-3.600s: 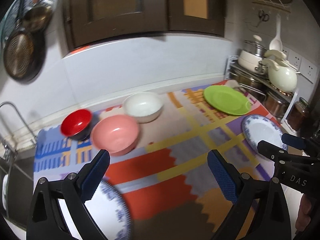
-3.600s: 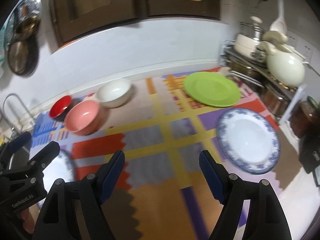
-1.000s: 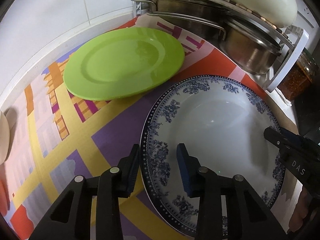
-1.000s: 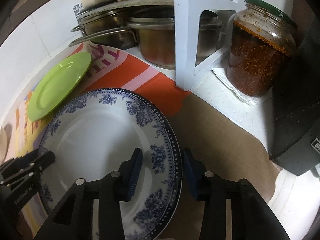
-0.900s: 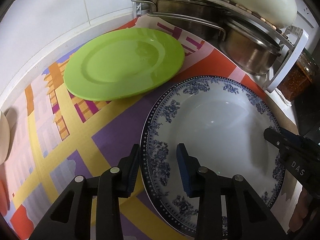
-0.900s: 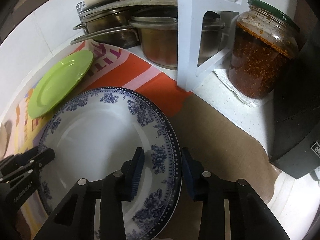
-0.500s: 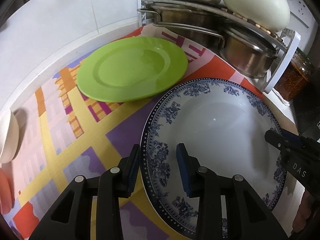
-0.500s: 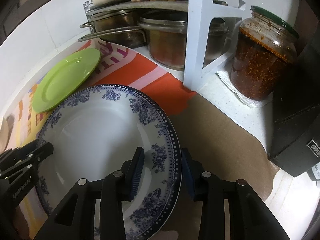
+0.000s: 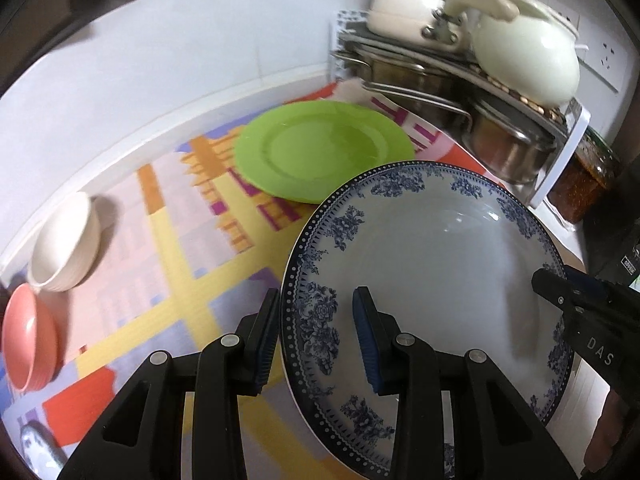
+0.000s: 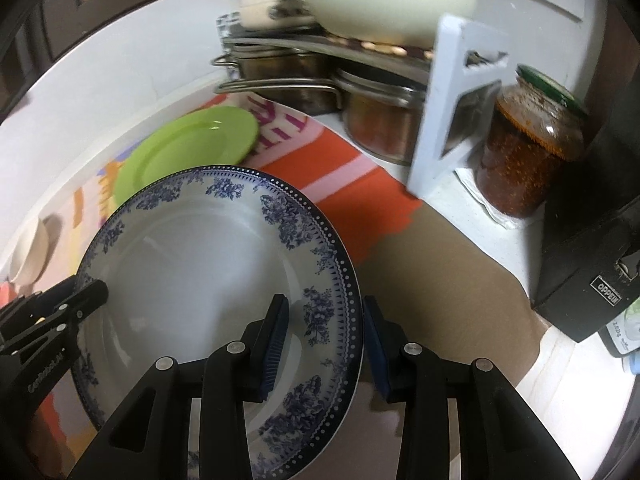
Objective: Organize plates and bowls
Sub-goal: 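Lift the second plate and carry it toward the first plate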
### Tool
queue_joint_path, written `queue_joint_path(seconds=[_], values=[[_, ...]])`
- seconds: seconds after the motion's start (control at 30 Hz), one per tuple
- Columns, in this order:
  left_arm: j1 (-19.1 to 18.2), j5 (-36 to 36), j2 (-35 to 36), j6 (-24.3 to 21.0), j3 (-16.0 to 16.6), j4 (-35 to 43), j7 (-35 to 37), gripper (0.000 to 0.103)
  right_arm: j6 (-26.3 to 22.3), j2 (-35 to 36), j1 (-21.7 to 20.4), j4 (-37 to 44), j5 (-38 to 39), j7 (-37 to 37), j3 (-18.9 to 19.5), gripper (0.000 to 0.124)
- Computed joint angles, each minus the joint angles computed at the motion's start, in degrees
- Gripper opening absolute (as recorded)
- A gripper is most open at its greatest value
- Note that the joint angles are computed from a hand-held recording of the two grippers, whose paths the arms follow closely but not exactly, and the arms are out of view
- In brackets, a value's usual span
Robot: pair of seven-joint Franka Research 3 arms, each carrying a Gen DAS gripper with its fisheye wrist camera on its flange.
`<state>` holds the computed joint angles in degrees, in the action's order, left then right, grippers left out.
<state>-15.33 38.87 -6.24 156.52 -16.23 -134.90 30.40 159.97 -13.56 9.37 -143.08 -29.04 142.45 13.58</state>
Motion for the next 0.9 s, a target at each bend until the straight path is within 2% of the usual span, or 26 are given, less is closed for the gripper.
queue_joint_path(seconds=[0.43, 0.9], values=[[1.94, -4.43, -15.3, -2.42, -0.34, -11.11, -0.79, 0.036, -0.32, -2.02, 3.67, 1.15, 2.43, -1.44, 3.18, 0.038], [3.36, -11.51, -36.28, -6.06, 2.39, -25.16, 4.34, 0.036, -2.53, -1.88, 8.37, 5.14, 0.31, 2.27, 7.88, 0.038]])
